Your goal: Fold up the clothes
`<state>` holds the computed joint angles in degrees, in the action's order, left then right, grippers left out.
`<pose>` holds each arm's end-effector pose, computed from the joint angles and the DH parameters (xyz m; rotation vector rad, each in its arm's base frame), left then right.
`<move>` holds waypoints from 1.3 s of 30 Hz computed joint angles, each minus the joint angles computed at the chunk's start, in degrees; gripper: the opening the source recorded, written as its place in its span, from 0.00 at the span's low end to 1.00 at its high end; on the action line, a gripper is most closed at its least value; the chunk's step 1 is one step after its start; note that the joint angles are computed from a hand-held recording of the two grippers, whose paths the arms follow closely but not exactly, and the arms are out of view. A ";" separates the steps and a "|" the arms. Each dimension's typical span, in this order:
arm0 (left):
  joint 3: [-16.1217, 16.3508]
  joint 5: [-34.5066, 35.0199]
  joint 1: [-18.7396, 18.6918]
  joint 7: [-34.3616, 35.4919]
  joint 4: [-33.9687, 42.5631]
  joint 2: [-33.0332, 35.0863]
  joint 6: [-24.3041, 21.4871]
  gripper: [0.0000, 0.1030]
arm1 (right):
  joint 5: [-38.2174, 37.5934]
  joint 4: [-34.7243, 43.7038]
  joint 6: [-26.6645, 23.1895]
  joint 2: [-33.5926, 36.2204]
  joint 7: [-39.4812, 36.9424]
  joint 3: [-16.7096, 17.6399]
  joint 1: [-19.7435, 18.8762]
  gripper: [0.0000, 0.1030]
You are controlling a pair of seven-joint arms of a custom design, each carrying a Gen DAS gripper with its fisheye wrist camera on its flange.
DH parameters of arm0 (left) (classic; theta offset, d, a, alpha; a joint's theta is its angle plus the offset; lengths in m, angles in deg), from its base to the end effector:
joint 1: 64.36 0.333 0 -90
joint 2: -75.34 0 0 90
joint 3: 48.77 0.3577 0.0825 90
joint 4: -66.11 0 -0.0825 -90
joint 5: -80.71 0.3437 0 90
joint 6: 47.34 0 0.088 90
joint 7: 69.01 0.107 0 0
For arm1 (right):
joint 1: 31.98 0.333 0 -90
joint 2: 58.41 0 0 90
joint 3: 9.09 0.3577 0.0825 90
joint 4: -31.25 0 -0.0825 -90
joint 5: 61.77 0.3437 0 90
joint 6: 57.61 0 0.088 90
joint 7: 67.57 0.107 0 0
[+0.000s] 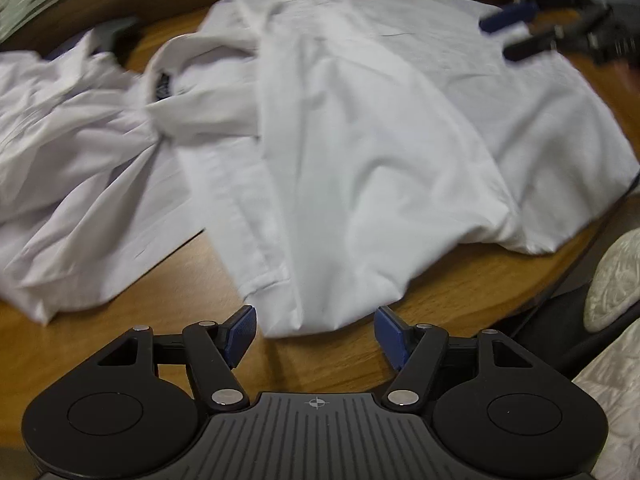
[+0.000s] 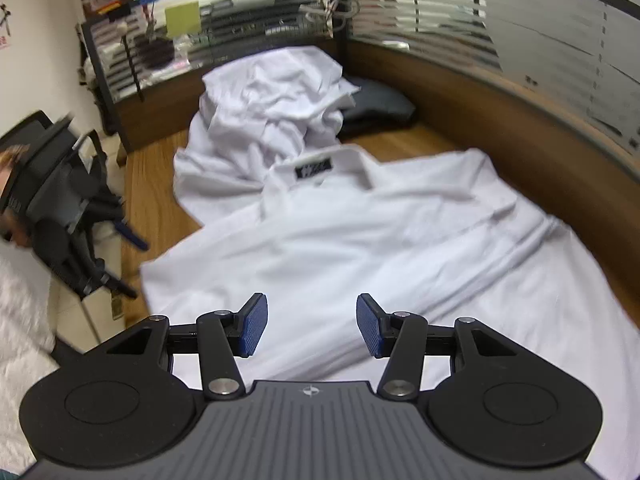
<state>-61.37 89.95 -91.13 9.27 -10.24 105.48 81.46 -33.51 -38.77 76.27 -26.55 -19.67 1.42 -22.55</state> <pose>0.5884 -0.4227 0.5232 -1.4811 2.5164 -0.5399 0.7090 0.2199 0.5663 -2.2062 0.9172 -0.2041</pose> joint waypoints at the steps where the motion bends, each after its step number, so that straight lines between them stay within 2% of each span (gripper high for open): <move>1: -1.02 -1.13 0.98 2.72 0.45 0.48 -0.13 0.59 | -0.35 -4.16 2.18 -2.20 0.70 -0.41 0.91 0.54; 4: -2.75 -3.45 2.44 10.59 2.71 2.25 -2.08 0.50 | -2.39 -13.84 8.06 -6.98 4.69 -1.54 4.09 0.54; 9: -4.11 -6.65 4.42 23.19 2.21 2.51 -2.25 0.50 | -8.47 -23.28 15.55 -10.52 10.65 -2.01 9.15 0.54; 12: -4.28 -8.64 5.59 28.21 0.30 1.67 -1.16 0.49 | -13.88 -25.37 17.70 -10.41 13.64 -2.61 11.70 0.53; 14: -4.20 -9.37 6.08 30.88 -1.41 0.89 0.30 0.42 | -17.83 -26.38 18.74 -10.12 15.93 -3.21 13.47 0.53; 15: -4.14 -9.57 6.25 32.06 -2.34 0.47 1.22 0.36 | -20.05 -26.84 19.30 -9.94 17.24 -3.74 14.37 0.53; 16: -4.08 -9.69 6.36 33.08 -3.39 0.03 2.49 0.24 | -22.10 -27.11 19.82 -9.69 18.46 -4.24 15.07 0.53; 18: -3.61 -9.16 6.24 34.40 -6.02 -1.16 6.16 0.08 | -25.89 -27.92 21.54 -9.39 21.08 -5.31 16.26 0.53; 19: -3.53 -9.13 6.32 34.78 -7.53 -1.88 8.61 0.04 | -27.62 -28.03 21.98 -9.23 22.24 -5.75 16.69 0.53; 24: -4.25 -12.34 7.57 34.04 -10.68 -4.39 17.66 0.03 | -34.64 -28.04 23.29 -8.64 26.94 -7.29 18.36 0.54; 26: -4.54 -13.42 7.76 33.31 -9.85 -4.42 19.53 0.03 | -36.79 -28.41 24.10 -8.57 29.18 -7.86 18.97 0.56; 28: -4.66 -13.87 7.65 32.71 -9.38 -4.40 21.35 0.03 | -40.80 -29.42 25.71 -8.76 32.23 -9.69 20.58 0.63; 32: -4.69 -14.20 7.31 31.19 -8.13 -3.83 23.18 0.02 | -50.55 -30.83 27.72 -9.06 38.69 -13.88 23.63 0.63; 35: -4.98 -15.10 7.59 29.93 -8.24 -4.09 23.89 0.02 | -56.09 -31.75 29.25 -9.48 41.80 -15.44 23.93 0.59; 36: -4.98 -15.21 7.58 29.53 -7.85 -3.96 23.86 0.02 | -57.98 -32.01 29.73 -9.61 42.90 -16.03 24.09 0.52; 37: -4.72 -14.98 7.37 28.88 -7.35 -3.81 23.66 0.02 | -58.54 -32.15 29.97 -9.81 42.58 -15.48 23.30 0.31; 38: -4.34 -14.66 7.04 27.93 -6.76 -3.66 23.55 0.02 | -58.34 -32.21 30.10 -10.04 41.47 -14.46 22.12 0.24; 39: -3.84 -14.12 6.68 26.90 -6.11 -3.52 23.39 0.02 | -56.25 -31.51 29.16 -10.26 38.76 -12.28 20.11 0.23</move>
<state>-65.22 75.83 -84.45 36.17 -16.35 101.96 104.85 -89.77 -70.28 105.43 -36.81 19.09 -10.86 -2.45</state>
